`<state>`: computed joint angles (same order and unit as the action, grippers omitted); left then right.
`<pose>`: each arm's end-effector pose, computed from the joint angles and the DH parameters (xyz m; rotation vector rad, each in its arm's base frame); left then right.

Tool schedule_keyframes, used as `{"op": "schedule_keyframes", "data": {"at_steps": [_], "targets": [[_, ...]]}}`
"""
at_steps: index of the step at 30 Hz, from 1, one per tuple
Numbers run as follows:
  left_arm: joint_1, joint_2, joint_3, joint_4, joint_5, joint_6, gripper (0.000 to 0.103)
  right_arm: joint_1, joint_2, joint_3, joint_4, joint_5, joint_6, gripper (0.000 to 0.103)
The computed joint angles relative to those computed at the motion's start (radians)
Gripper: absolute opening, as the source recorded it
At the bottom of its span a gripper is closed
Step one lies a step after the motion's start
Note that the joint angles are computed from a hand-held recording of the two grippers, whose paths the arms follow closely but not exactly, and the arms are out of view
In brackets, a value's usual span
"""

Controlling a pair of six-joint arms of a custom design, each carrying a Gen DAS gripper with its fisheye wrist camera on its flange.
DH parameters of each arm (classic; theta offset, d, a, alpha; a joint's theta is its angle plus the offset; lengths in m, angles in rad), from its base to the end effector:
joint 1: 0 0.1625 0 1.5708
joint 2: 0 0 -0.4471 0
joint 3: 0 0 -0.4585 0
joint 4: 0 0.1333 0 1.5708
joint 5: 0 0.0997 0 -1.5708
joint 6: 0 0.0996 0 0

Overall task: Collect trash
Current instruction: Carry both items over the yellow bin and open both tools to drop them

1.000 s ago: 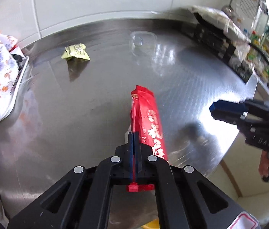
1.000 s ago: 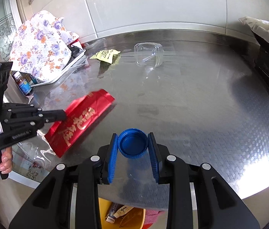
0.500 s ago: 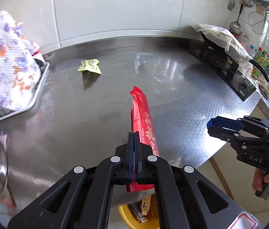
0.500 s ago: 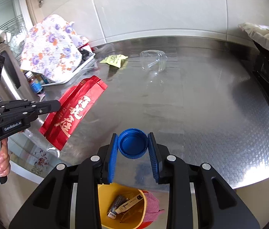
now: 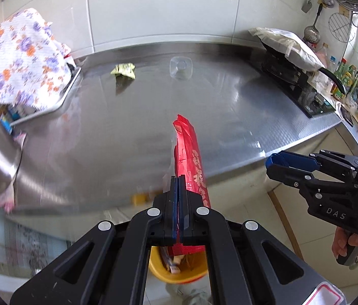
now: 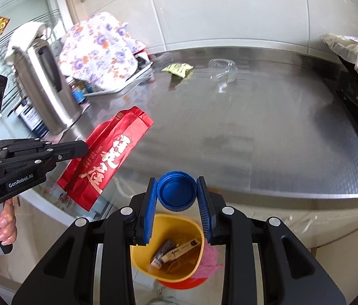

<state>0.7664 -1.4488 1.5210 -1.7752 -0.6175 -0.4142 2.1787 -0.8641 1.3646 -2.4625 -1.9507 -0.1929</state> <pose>-0.2965 -0.5832 0.5292 0.3697 2.2771 -0.8065 0.5474 -0.6181 0.2350 0.9861 -2.6014 0.6491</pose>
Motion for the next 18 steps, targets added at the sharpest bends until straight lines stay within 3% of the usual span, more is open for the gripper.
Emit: {"op": "schedule_keyframes", "data": {"at_steps": [11, 18], "targets": [[-0.069, -0.121, 0.119, 0.207, -0.033, -0.226, 0.002, 0.022, -0.102, 0.168, 0.015, -0.001, 0.061, 0.032], [-0.076, -0.185, 0.179, 0.236, -0.082, -0.239, 0.002, 0.042, -0.129, 0.240, 0.021, -0.041, 0.125, 0.032]]}}
